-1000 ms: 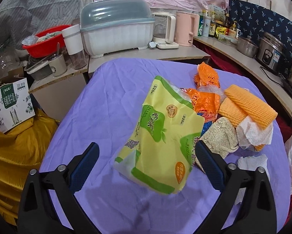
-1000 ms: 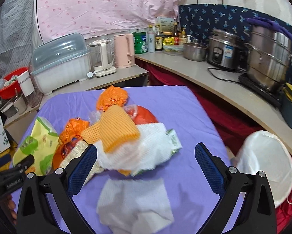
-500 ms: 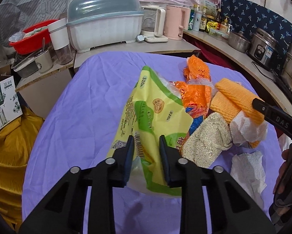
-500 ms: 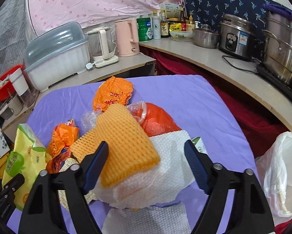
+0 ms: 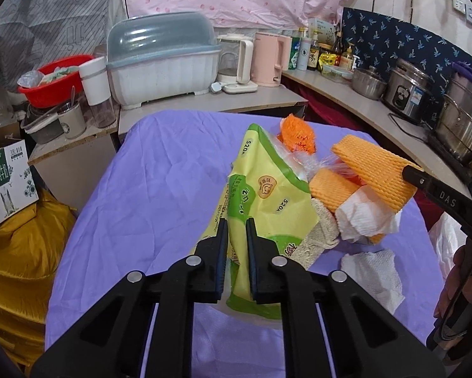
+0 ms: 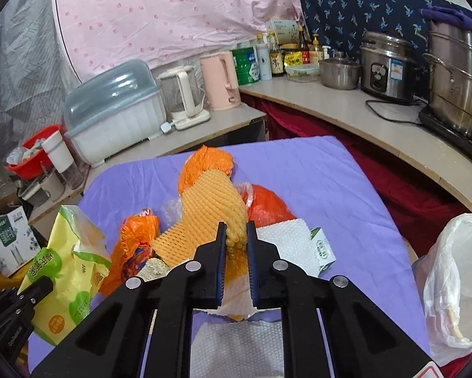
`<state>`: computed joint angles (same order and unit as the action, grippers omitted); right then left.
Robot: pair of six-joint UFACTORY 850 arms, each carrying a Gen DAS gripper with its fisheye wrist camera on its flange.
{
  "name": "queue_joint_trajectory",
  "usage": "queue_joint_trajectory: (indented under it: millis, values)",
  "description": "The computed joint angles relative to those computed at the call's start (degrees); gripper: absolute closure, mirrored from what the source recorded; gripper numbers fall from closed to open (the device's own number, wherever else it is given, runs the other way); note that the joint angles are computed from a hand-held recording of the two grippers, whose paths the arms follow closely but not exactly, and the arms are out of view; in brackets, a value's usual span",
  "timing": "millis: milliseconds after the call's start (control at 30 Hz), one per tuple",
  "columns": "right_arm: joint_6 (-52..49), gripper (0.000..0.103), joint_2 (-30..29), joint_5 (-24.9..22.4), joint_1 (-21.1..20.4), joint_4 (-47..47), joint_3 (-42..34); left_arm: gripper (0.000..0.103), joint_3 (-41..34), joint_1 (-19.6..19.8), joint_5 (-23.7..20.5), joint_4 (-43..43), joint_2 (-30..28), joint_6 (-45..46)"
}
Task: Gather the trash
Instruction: 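Grasp the yellow-green snack bag with the left tool while the right tool grasps an orange foam net sleeve, then carry the snack bag and foam sleeve with both tools over the white trash bin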
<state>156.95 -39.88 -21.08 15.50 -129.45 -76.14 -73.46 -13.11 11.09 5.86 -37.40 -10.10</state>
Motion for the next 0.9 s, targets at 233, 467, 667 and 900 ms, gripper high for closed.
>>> queue_joint_trajectory:
  millis: [233,467,667,900]
  values:
    - [4.36,0.092,7.22,-5.66,0.21,-2.94,8.22,0.092,4.13,-1.57,2.5,1.16,4.33,-0.47]
    - [8.79,0.092,13.84,-9.94,-1.29,-3.77,17.31,0.092,7.2,-5.01,4.11,3.95,7.87,-1.99]
    - [12.11,0.092,19.02,-12.99,-3.85,-3.98,25.2,0.092,7.99,-9.27,4.37,4.87,9.22,-2.0]
    - [14.72,0.092,24.27,-15.46,-7.81,-2.27,33.78,0.092,6.61,-15.1,3.87,9.96,8.38,-6.2]
